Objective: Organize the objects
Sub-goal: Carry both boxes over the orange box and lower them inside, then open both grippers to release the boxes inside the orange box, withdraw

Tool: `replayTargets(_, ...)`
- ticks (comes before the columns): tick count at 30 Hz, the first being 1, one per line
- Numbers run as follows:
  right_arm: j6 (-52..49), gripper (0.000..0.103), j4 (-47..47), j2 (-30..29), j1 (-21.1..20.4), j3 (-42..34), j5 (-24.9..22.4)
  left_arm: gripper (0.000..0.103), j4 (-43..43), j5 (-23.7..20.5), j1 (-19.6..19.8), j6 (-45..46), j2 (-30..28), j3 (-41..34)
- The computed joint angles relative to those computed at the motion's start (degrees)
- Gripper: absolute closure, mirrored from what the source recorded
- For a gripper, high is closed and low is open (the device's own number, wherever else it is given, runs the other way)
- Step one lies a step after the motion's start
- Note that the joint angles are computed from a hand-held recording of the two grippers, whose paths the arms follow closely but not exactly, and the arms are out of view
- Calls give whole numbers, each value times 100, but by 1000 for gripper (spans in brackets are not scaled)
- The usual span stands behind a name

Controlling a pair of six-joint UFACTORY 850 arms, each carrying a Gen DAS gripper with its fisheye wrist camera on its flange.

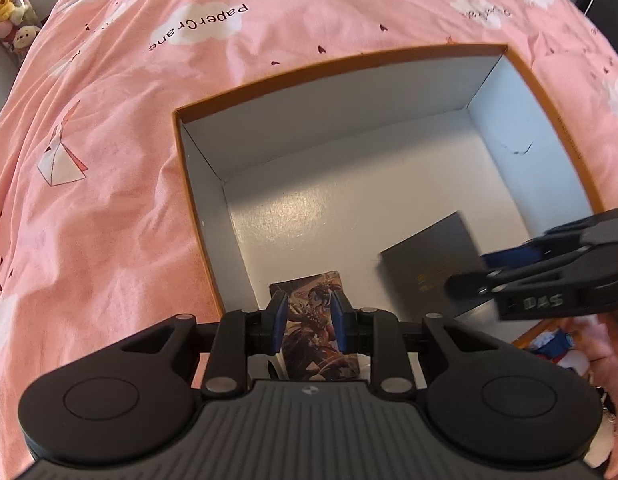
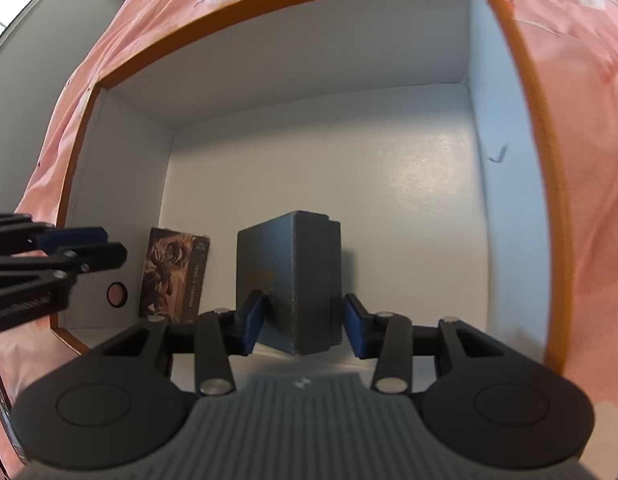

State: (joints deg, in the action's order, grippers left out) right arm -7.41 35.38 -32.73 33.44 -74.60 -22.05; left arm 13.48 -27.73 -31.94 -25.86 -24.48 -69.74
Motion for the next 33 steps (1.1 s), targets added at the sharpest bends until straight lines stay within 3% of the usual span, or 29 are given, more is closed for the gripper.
replayTargets(5,-661,57,854,-375,32,-418,-467,74,19,117,31,-244,93,85)
replayTargets(13,-603,57,1199,-626,72,-687,-783,74,-490,355,118,97,159,196)
replayTargets(24,397,50,-83,-849,266,-1120,-953,74,-440,367,102,109,108,179)
replayTargets(28,929,36,-831,-765,334,-1083,-780,74,-560,441,99,263,96,209)
replayTargets(30,898,38,-843,-721,322,-1024,-692,74,-598,460,101,290,82,224)
replayTargets(33,675,56,-562,-752,266,-997,-721,74,-652,481,115,316,77,253)
